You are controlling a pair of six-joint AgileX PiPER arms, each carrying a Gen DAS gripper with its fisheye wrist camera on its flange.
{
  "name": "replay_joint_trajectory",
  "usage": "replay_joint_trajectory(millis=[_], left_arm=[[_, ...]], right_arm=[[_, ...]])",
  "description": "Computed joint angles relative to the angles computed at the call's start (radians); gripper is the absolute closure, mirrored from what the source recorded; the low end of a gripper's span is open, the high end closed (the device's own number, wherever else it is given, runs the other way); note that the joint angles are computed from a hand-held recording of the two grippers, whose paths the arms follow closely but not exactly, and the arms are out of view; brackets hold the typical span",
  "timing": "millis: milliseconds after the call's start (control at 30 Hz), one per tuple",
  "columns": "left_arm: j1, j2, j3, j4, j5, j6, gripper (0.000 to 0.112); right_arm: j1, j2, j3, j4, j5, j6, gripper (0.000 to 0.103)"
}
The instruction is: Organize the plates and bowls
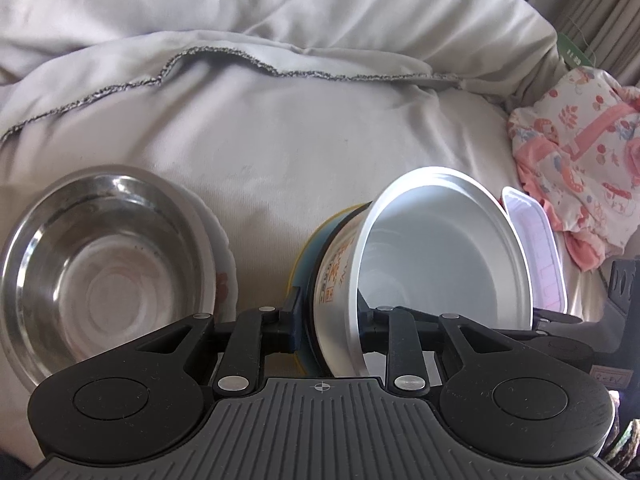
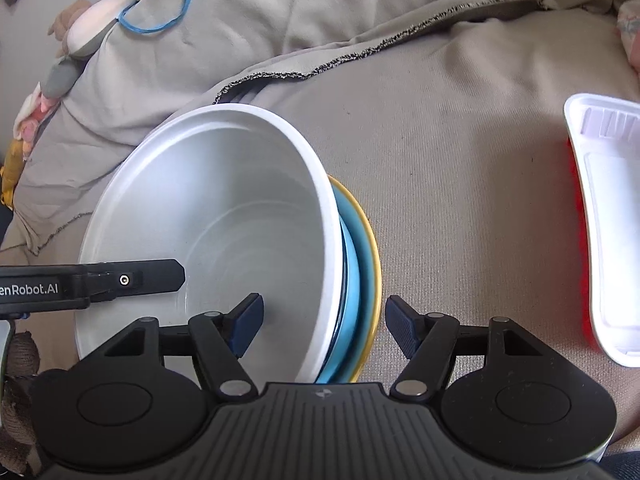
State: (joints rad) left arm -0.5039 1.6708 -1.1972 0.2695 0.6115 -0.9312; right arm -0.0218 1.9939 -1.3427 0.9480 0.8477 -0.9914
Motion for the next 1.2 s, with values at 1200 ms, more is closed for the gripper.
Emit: replay_joint_trajectory(millis=[1200], left_arm=[[0.048, -0.013, -0.009, -0.151, 0.015, 0.005, 0.065]], right_arm=[[-0.069, -0.004, 0.046, 0.167, -0.06, -0.046, 0.061]])
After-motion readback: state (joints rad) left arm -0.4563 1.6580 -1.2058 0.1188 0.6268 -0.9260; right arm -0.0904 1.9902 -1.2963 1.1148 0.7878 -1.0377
